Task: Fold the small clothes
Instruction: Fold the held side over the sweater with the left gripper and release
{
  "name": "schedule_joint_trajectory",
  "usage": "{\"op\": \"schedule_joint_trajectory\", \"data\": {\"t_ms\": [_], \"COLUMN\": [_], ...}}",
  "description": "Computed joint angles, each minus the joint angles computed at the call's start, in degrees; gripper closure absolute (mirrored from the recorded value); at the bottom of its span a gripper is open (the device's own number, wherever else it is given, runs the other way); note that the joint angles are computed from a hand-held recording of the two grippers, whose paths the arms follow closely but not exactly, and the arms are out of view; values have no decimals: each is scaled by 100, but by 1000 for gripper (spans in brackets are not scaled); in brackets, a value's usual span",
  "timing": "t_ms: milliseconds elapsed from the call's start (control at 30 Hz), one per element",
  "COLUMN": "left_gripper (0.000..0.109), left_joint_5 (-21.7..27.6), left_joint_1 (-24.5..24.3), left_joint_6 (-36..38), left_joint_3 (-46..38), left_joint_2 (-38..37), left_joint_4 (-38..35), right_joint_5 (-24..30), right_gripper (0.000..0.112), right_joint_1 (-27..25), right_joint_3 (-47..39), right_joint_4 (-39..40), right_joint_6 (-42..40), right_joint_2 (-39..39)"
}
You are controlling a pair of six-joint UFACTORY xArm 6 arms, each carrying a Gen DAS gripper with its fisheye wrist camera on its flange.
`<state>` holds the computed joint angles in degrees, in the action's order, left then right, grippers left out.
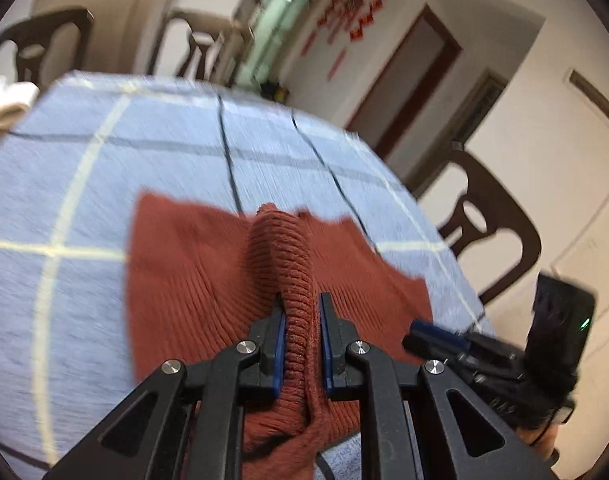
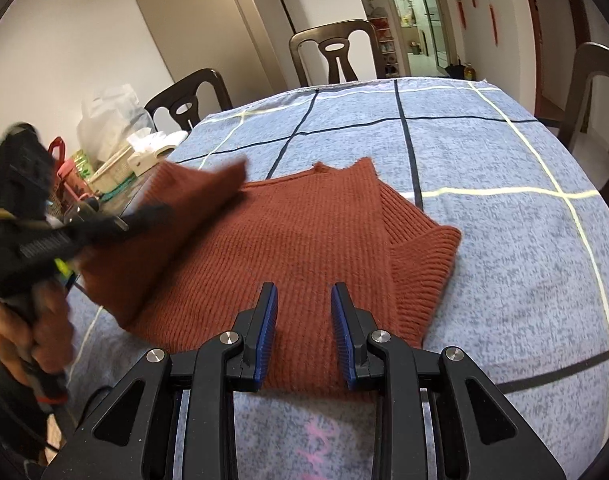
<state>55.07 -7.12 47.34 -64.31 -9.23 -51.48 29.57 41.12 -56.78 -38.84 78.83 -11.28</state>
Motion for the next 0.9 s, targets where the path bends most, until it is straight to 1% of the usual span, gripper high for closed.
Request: {"op": "schedule_joint_trajectory", "data": {"t_ms": [33, 100, 200, 267, 333, 400, 433, 500, 567, 600, 667, 700, 767, 833, 900], "left_gripper": [91, 85, 79, 70, 69, 69, 69, 69, 69, 69, 69, 69, 69, 69, 68], "left_joint_5": [52, 173, 505, 530, 327, -139, -284, -453, -375, -341, -308, -266, -181, -263, -355], "left_joint_1": [-43, -27, 182, 344, 436, 434, 478, 583, 713, 743, 741, 734, 725, 673, 640], "left_joint_6": [37, 119, 329, 504, 514, 427, 371, 240, 177, 177, 250, 277, 355, 446, 547], "left_joint_3": [25, 48, 33, 93, 141, 268, 272, 303, 314, 340, 430, 459, 513, 620, 698], "left_joint_2": [8, -41, -183, -340, -422, -477, -443, -375, -313, -301, -315, -319, -332, -406, -464], "left_joint_4": [33, -21, -243, -372, -335, -171, -65, 87, 125, 141, 151, 157, 149, 182, 174], "right_joint_5": [-19, -128, -392, -610, -916, -1244, -1375, -1708, -2019, -2183, -2316, -2343, -2293, -2238, -2261], "right_gripper": [84, 84, 84, 84, 84, 84, 83, 64, 63, 63, 63, 63, 63, 63, 63], "right_joint_1": [-5, -37, -104, -156, -218, -265, -276, -288, -275, -249, -188, -150, -114, -76, -41], "right_joint_3": [21, 51, 80, 88, 76, 47, 22, -45, -82, -146, -288, -402, -540, -667, -713], "right_joint_4": [11, 42, 110, 162, 281, 526, 657, 994, 1450, 1907, 2523, 3017, 3647, 4210, 4556], "right_joint_6": [3, -18, -16, -5, -34, -156, -229, -411, -729, -1095, -1607, -2032, -2500, -2868, -3141], "right_joint_2": [-15, -23, -4, 31, 113, 232, 296, 466, 605, 730, 929, 1068, 1231, 1381, 1450]}}
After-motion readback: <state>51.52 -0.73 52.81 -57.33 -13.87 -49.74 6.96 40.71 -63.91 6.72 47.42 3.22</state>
